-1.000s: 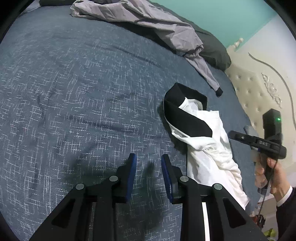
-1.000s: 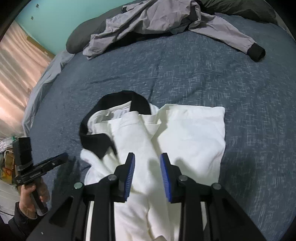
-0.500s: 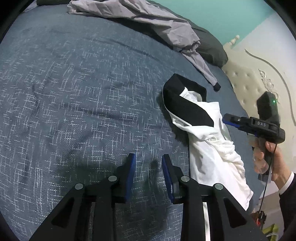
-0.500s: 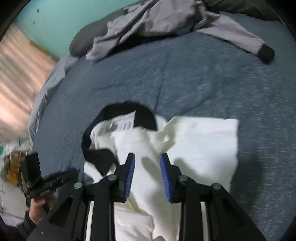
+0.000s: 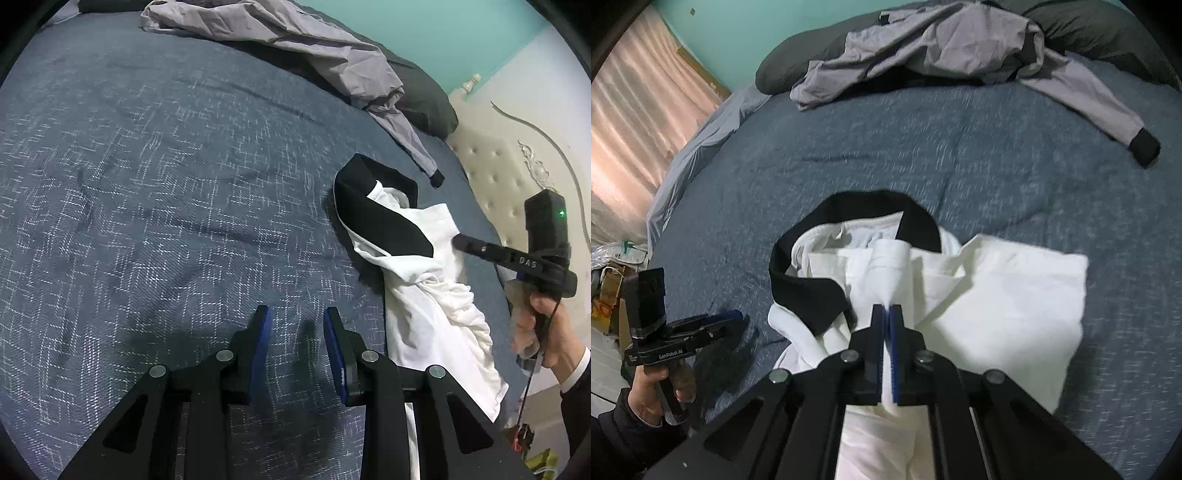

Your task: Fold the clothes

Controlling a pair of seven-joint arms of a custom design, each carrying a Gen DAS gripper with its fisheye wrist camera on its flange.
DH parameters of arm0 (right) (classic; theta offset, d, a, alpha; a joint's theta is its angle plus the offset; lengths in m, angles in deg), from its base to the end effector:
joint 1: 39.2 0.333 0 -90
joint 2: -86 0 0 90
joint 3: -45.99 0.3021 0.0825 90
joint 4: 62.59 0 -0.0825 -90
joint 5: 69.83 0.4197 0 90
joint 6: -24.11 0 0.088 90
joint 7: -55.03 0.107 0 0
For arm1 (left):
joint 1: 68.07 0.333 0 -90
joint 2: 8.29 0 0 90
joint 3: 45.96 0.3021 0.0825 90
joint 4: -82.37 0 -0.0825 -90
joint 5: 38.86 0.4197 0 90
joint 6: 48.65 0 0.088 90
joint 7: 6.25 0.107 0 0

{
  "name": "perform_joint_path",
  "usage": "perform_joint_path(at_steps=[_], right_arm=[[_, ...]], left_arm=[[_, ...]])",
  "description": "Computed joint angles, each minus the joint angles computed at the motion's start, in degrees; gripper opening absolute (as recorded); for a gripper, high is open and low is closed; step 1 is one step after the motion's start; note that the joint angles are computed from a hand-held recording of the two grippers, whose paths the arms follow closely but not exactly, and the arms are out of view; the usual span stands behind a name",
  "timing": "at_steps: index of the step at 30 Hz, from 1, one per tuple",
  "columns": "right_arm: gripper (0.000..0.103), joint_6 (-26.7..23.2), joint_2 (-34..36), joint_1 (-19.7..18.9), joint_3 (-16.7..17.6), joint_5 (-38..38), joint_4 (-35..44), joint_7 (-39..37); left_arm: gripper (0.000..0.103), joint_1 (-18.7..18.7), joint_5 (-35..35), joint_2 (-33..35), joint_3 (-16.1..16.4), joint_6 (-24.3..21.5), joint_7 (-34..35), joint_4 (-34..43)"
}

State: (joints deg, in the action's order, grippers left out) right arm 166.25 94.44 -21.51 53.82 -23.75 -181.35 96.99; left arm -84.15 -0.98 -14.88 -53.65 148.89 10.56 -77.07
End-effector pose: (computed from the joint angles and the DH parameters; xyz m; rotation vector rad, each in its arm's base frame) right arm 0.5630 0.2644 0.3508 -2.2788 1.0699 0.1637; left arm 0.3637 -0.2368 0.2799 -2.2061 1.8985 -1.1162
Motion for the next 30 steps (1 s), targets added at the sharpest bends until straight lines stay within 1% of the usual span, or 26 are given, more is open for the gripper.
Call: perform_joint_path(at_steps=[5, 9, 12, 16, 18, 20, 21, 25, 27, 30], right_arm=[[0.002, 1.3, -2.9, -0.4, -0.3, 2.9, -1.9, -2.1], [0.002, 1.3, -6.5, -1.0, -1.5, 7.1, -3.9, -5.6], [0.002, 1.9, -8.1, -1.2, -2.6, 7.4, -4.8, -6.3], [0.002, 4.5, -7.1, -1.9, -3.8, 5.6, -5.2, -2.8], [0.002, 6.1, -5.0, -2.1, -4.0, 0.3, -4.9, 2.0], [0.002, 6.2, -2.4, -2.3, -4.2, -5.3, -4.0, 8.2], [0.002, 6.5, -1.5, -2.4, -4.0, -6.3, -3.8, 9.6], [0.002, 7.1, 0.7, -3.1, -2.9, -6.8, -2.7, 12.4], [0.003, 7.7, 0.8, -3.4, -2.6, -6.3, -2.3, 13.4], [0.003, 9.2, 0.5, -3.7, -2.2, -5.3, -2.4, 13.5]], left_arm=[[0.032, 0.3, -0.1, -0.2, -0.1, 0.3, 0.1, -0.3], [0.032, 0.4, -0.7, -0.6, -0.1, 0.4, 0.6, -0.7], [0.032, 0.5, -0.9, -0.8, 0.1, 0.6, 0.6, -1.1], [0.032, 0.1, 0.2, -0.9, 0.8, 0.4, -0.2, -1.0], [0.032, 0.1, 0.1, -1.1, 0.7, 0.2, -0.1, -1.1], [0.032, 0.0, 0.1, -1.1, 0.7, 0.1, -0.1, -1.1], [0.032, -0.1, 0.1, -1.1, 0.7, 0.1, 0.0, -1.2], [0.032, -0.2, 0.9, -0.8, 1.3, 0.2, -0.6, -1.1], [0.032, -0.3, 2.2, -0.4, 1.7, 0.3, -1.4, -0.8], [0.032, -0.1, 3.1, 0.0, 1.5, 0.6, -2.3, -0.5]])
